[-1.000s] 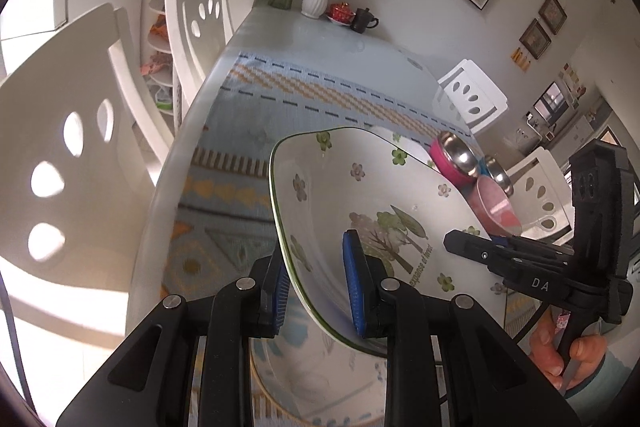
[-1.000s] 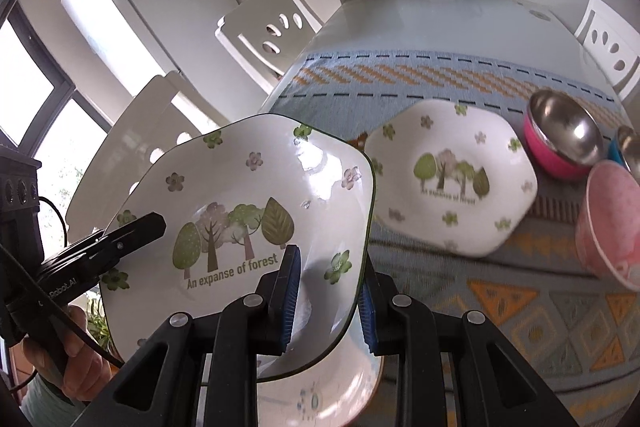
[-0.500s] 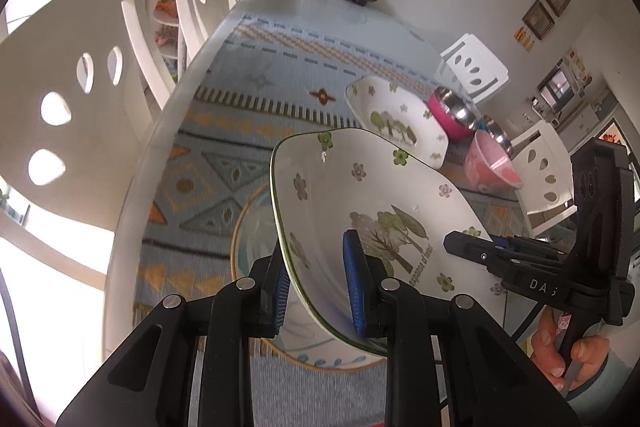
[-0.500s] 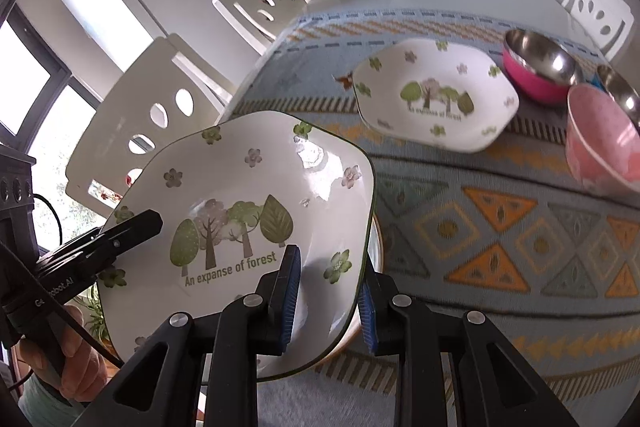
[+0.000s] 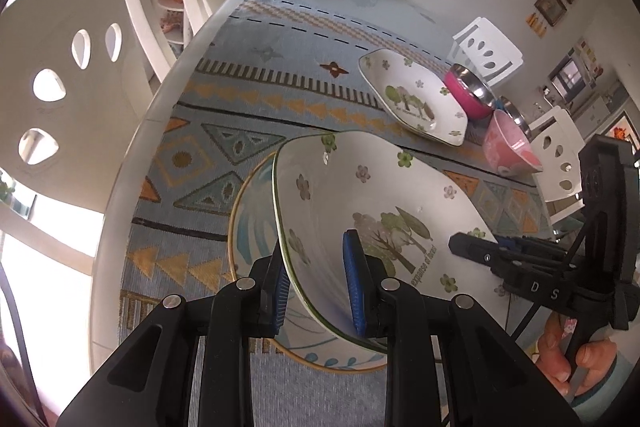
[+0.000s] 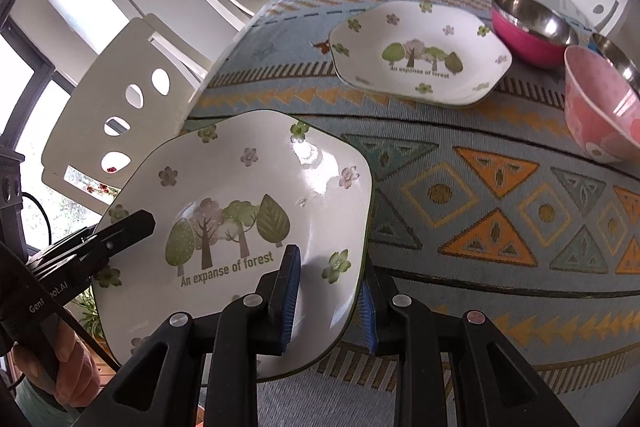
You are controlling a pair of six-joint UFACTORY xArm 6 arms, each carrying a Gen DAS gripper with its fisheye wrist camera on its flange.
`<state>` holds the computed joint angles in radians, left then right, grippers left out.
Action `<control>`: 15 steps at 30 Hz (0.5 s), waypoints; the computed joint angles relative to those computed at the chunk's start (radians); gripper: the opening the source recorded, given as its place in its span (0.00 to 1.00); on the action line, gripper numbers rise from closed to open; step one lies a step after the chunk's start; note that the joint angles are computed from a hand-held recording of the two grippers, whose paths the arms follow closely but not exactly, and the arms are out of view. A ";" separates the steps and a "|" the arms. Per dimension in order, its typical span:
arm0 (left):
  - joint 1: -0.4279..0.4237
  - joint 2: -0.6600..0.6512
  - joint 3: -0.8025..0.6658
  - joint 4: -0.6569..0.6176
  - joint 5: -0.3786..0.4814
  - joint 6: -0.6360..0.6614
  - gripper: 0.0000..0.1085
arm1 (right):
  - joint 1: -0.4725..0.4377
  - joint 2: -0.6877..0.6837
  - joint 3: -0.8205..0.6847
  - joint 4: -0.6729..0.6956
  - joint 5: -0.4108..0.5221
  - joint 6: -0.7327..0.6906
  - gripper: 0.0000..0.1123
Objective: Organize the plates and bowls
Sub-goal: 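Lower the forest plate onto the blue-leaf plate and open both grippers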
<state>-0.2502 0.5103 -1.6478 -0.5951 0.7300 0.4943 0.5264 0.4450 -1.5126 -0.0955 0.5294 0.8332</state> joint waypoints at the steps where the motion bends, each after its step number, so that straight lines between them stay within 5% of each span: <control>1: 0.001 0.004 -0.003 0.005 0.001 -0.007 0.20 | 0.001 0.003 -0.001 -0.001 0.001 0.004 0.23; 15: 0.006 0.053 -0.046 0.144 0.076 -0.088 0.20 | 0.001 0.013 -0.010 0.031 0.019 0.024 0.23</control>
<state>-0.2439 0.5636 -1.6942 -0.4506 0.8056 0.4068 0.5273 0.4578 -1.5230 -0.0647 0.5483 0.8576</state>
